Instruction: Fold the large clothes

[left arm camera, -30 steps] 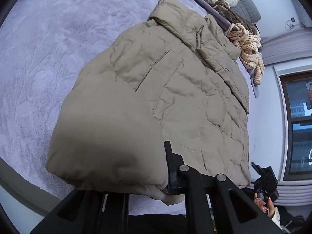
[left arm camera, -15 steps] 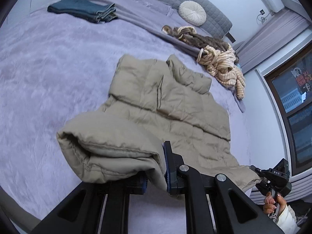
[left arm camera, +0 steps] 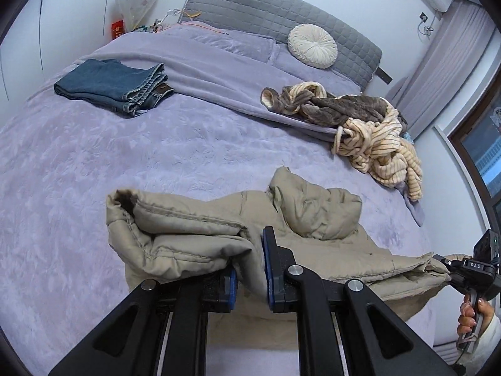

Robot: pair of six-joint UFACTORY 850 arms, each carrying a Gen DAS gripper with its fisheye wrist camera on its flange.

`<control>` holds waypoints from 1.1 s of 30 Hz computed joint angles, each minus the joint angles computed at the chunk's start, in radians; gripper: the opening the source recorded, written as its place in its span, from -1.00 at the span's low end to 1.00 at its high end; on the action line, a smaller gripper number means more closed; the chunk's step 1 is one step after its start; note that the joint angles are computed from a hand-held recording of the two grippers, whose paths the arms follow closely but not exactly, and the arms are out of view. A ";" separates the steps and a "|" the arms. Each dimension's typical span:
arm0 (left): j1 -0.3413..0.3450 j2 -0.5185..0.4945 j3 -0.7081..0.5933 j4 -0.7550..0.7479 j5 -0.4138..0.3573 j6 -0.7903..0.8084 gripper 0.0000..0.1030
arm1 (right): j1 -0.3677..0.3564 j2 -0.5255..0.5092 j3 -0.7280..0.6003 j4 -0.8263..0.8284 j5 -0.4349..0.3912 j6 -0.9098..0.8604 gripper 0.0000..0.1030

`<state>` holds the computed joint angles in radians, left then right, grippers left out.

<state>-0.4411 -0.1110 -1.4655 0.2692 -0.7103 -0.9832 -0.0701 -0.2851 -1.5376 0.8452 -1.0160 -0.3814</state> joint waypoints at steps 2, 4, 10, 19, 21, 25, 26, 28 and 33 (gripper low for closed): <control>0.019 -0.065 -0.041 0.005 -0.014 -0.010 -0.70 | 0.018 -0.078 -0.075 -0.029 0.002 0.030 -0.84; 0.036 -0.123 -0.073 -0.003 -0.027 -0.002 -0.70 | 0.035 -0.138 -0.124 -0.056 0.019 0.061 -0.84; 0.076 -0.280 -0.131 -0.032 -0.056 0.078 -0.70 | 0.064 -0.297 -0.224 -0.092 0.059 0.139 -0.84; 0.117 -0.435 -0.213 -0.092 -0.059 0.114 -0.69 | 0.066 -0.427 -0.290 -0.027 0.073 0.167 -0.80; 0.112 -0.425 -0.204 -0.071 -0.043 0.122 -0.59 | 0.061 -0.426 -0.294 -0.018 0.055 0.166 -0.57; 0.083 -0.351 -0.144 0.095 -0.016 0.048 1.00 | 0.046 -0.381 -0.269 0.021 0.056 0.108 0.60; 0.077 -0.333 -0.131 0.132 -0.008 0.033 1.00 | 0.045 -0.357 -0.251 0.012 0.076 0.100 0.60; 0.076 -0.306 -0.117 0.133 -0.008 0.041 1.00 | 0.043 -0.319 -0.228 -0.005 0.100 0.083 0.60; 0.076 -0.285 -0.093 -0.056 0.089 0.199 0.12 | 0.090 -0.279 -0.194 -0.079 0.086 -0.026 -0.57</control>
